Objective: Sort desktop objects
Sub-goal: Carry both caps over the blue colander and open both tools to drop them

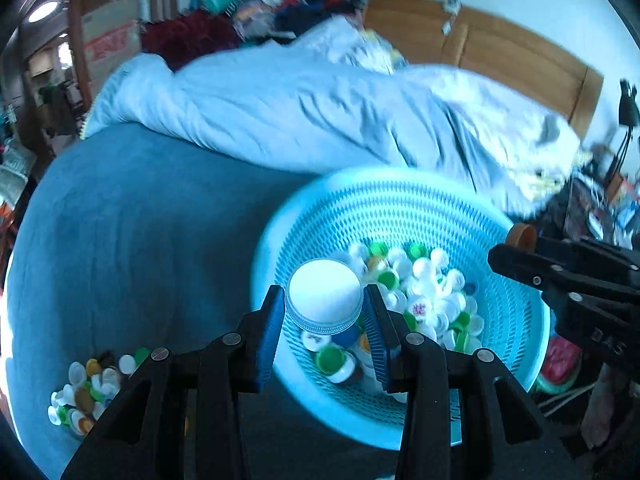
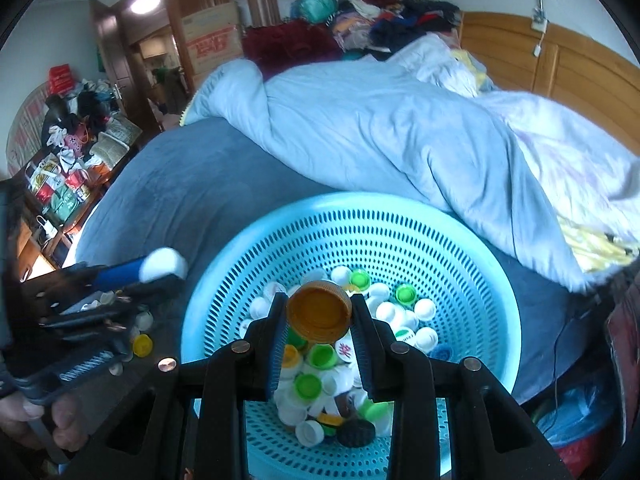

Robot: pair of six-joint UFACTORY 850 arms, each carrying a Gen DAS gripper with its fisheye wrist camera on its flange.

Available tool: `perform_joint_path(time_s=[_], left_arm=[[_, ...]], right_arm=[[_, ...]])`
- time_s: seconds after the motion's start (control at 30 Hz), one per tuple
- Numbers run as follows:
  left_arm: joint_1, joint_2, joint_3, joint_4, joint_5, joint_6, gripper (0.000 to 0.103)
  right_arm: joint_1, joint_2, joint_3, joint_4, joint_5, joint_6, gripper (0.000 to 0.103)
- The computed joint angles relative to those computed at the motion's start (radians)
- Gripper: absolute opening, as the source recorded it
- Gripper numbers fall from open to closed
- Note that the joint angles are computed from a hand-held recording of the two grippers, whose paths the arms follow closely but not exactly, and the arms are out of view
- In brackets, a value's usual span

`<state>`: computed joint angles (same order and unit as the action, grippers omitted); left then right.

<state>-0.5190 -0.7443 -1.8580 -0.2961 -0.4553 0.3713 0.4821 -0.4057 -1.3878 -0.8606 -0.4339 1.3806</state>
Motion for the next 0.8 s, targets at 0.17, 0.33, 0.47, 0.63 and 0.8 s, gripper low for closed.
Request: perform_joint_path(time_s=[0.17,0.33,0.47,0.63,0.8], left_arm=[[-0.026,-0.033,-0.039,0.098,-0.046,-0.067,0.034],[-0.036,-0.057,-0.07,0.162,-0.052,-0.113,0.034],[-0.04,-0.072,-0.088,0.188,-0.055,-0.134,0.034],[-0.042,-0.09,-0.113,0.198,-0.068,-0.146,0.034],[-0.042,-0.099,-0.122,0.211,-0.072,-0.162,0.034]], right_arm=[[-0.013,-0.003,0.018,0.047,0.018,-0.031,0.034],[-0.023,-0.009,0.029,0.073,0.039,-0.047,0.034],[-0.028,-0.014,0.031,0.087,0.051,-0.057,0.034],[-0.029,-0.017,0.032,0.1,0.055,-0.065,0.034],[-0.032,-0.023,0.027,0.105,0.058,-0.069,0.034]])
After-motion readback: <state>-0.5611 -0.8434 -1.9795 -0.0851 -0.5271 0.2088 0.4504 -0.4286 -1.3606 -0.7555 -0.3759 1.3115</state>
